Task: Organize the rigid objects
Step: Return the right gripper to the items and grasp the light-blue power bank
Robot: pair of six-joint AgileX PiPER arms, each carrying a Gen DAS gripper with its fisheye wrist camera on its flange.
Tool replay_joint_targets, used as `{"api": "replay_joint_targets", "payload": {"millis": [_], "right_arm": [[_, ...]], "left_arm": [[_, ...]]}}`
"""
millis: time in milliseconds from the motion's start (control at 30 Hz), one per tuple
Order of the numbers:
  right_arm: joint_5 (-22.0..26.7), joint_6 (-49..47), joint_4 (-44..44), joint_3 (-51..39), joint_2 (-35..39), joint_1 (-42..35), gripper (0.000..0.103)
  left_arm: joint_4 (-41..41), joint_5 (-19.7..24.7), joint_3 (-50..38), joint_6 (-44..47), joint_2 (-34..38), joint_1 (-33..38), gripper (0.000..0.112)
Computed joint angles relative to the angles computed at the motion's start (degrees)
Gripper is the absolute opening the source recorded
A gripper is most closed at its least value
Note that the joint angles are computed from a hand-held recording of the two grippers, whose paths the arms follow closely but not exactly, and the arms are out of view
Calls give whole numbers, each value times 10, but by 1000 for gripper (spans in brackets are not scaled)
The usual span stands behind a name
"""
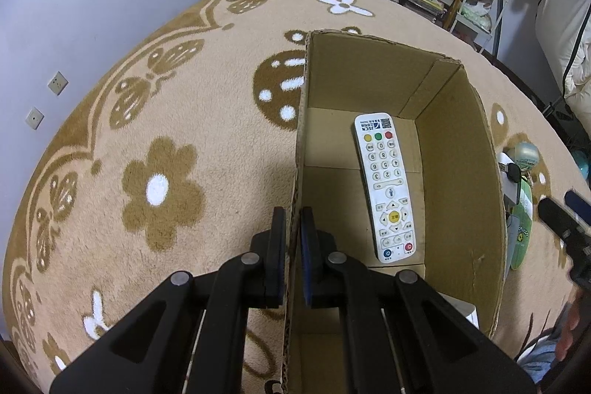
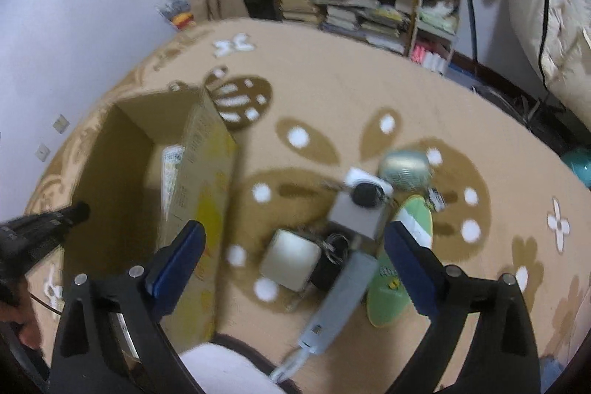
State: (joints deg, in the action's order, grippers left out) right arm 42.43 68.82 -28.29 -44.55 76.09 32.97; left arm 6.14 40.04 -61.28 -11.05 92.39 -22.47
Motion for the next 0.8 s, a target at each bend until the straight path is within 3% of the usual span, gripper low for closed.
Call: {"api": "replay_joint_targets", "payload": {"millis": [300, 467, 667, 700, 733, 800], "right_arm": [[-12, 17, 23, 56, 13, -18, 102], [-41, 61, -11, 97, 13, -15, 100], [-63, 18, 35, 104, 37, -45, 57], [-69, 0, 53, 105, 40, -53, 44], [-75, -22, 74, 107, 44, -63, 38], [-87, -61, 116, 110, 50, -79, 37]], "left_arm": [[1, -1, 2, 4, -1, 1, 7], [-2, -1, 3, 4, -3, 2, 7], [0, -2, 6, 2, -4, 1, 7], [2, -2, 7, 1, -5, 0, 7], [3, -2, 6, 1, -4, 0, 7], [4, -1, 6, 0, -5, 0, 7]]}}
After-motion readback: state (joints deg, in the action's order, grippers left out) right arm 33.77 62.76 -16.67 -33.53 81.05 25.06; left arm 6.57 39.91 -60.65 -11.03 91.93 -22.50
